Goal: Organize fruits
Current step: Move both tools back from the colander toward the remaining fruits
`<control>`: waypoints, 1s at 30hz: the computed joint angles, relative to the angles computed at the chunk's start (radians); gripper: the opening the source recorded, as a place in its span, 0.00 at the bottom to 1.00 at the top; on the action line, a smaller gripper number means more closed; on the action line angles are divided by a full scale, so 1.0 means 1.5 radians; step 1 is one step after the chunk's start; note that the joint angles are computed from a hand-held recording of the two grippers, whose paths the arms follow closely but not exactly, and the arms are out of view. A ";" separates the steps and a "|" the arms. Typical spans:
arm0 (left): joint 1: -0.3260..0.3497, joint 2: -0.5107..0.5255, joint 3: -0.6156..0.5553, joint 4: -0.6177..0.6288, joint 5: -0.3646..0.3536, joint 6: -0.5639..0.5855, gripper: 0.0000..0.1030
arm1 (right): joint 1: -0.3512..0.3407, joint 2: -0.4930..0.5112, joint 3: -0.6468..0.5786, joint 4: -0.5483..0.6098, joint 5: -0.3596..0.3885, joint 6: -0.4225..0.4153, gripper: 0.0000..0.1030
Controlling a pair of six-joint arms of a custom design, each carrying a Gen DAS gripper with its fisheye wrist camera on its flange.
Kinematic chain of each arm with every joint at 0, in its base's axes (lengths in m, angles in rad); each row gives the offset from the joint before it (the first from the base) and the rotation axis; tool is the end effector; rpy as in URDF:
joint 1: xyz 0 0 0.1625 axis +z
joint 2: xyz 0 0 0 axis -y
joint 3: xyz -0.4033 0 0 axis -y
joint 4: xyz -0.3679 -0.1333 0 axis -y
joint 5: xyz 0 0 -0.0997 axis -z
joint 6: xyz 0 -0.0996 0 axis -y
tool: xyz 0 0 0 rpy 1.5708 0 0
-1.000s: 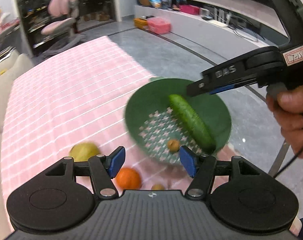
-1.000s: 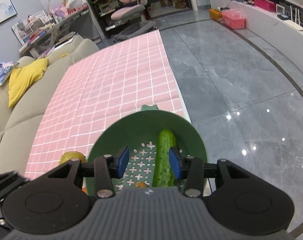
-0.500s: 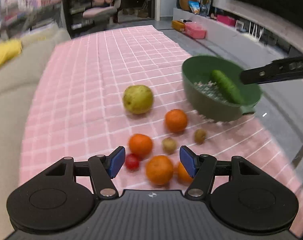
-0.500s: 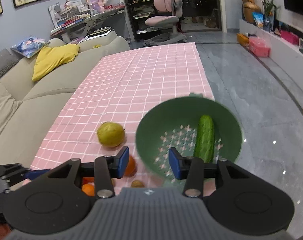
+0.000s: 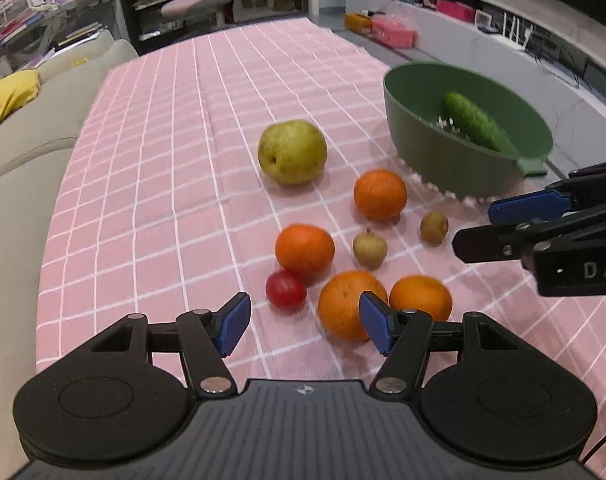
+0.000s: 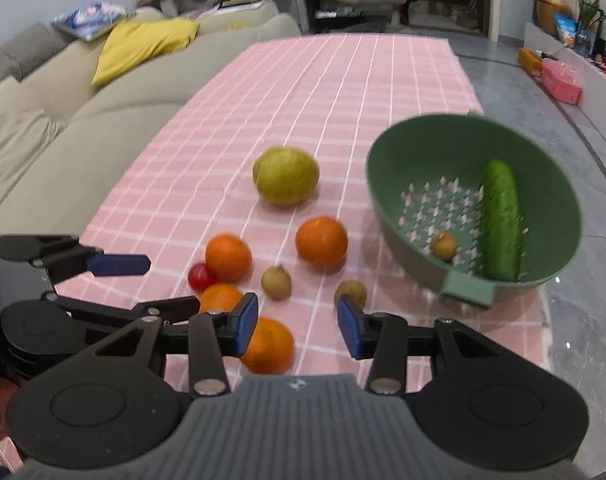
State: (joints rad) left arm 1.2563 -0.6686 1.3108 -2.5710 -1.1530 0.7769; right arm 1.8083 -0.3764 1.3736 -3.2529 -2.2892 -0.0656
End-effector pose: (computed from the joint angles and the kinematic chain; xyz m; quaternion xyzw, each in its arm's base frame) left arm -0.0626 -0.7540 0.1418 0.4681 0.8420 -0.1228 0.2385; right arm 0.2304 -0.6638 0.0067 0.0164 -0.8895 0.3416 0.3029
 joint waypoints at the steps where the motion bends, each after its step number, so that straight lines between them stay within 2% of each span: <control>1: 0.001 0.000 0.001 0.000 0.001 0.005 0.72 | -0.001 0.002 -0.003 0.013 -0.001 0.006 0.40; 6: 0.002 0.004 -0.005 0.007 0.002 0.009 0.72 | -0.011 0.000 -0.002 0.042 0.020 0.013 0.40; 12: 0.014 0.020 -0.056 0.056 -0.020 -0.054 0.72 | -0.018 0.006 -0.009 0.068 0.035 0.010 0.41; 20: 0.023 0.030 -0.093 0.072 -0.042 -0.085 0.72 | -0.030 0.025 -0.036 0.095 0.071 0.011 0.44; 26: 0.036 0.052 -0.121 0.081 -0.058 -0.094 0.69 | -0.032 0.039 -0.053 0.102 0.065 -0.004 0.45; 30: 0.040 0.058 -0.131 0.085 -0.078 -0.089 0.69 | -0.038 0.039 -0.056 0.107 0.065 -0.001 0.42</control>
State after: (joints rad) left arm 1.3156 -0.5811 1.1145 -2.4438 -1.2706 0.6438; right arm 1.7512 -0.3175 1.2893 -3.0927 -2.1919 -0.0676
